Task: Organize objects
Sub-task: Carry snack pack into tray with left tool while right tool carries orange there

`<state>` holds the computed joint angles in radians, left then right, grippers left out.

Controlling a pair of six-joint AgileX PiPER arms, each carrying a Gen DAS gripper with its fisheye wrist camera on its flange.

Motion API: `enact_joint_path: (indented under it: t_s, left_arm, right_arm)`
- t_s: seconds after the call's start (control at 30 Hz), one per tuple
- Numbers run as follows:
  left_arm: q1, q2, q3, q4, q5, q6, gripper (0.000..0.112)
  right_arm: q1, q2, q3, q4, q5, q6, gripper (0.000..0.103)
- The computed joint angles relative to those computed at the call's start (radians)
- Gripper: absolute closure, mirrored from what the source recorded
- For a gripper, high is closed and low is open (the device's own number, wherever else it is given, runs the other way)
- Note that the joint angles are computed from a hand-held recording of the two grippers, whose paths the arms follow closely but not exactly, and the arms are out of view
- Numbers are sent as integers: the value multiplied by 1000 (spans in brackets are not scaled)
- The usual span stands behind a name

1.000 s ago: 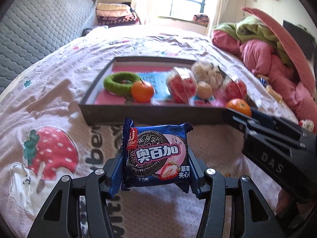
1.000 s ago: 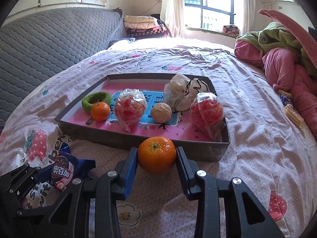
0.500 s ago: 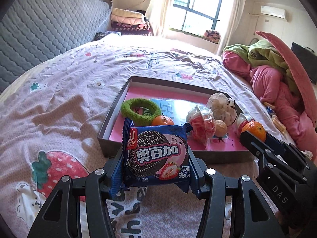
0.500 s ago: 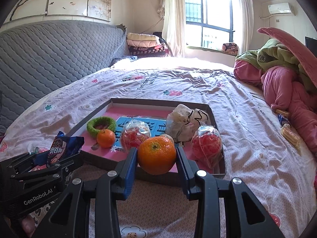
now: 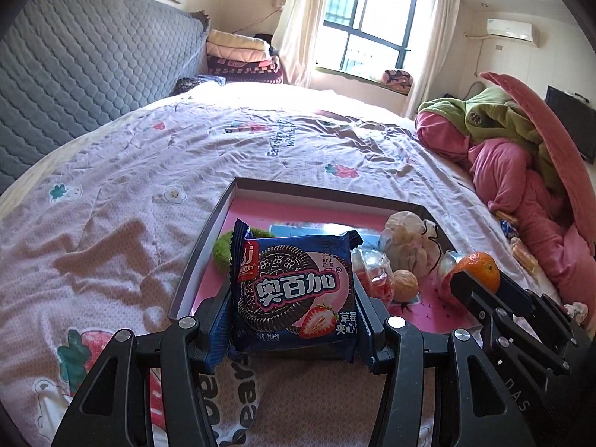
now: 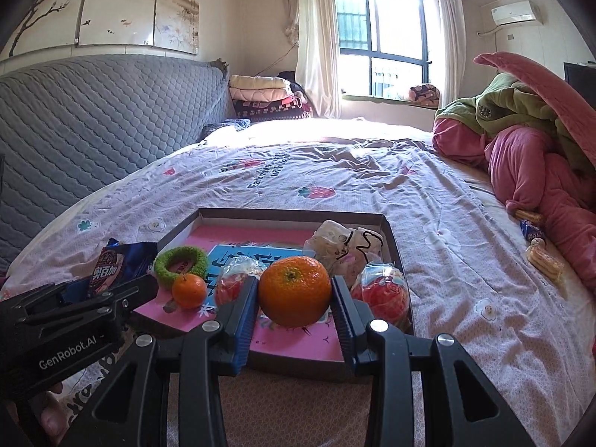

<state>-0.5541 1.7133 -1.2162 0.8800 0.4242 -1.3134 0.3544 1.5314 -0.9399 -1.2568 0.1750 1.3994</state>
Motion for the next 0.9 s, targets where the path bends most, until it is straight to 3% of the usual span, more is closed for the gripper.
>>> enact_joint_path:
  t_s: [0.47,0.73,0.9]
  left_arm:
    - [23,61,-96,-47,-6,75,56]
    - [90,68,-93,-127,-26,169,56]
    - [125,104,-126,-175,5,251,56]
  right_arm:
    - [-40,-1,-26,-68,-27,64,64]
    - [-41,67,-101,37,-7,-63,64]
    - [-35,96,-122,49,6,-93,64]
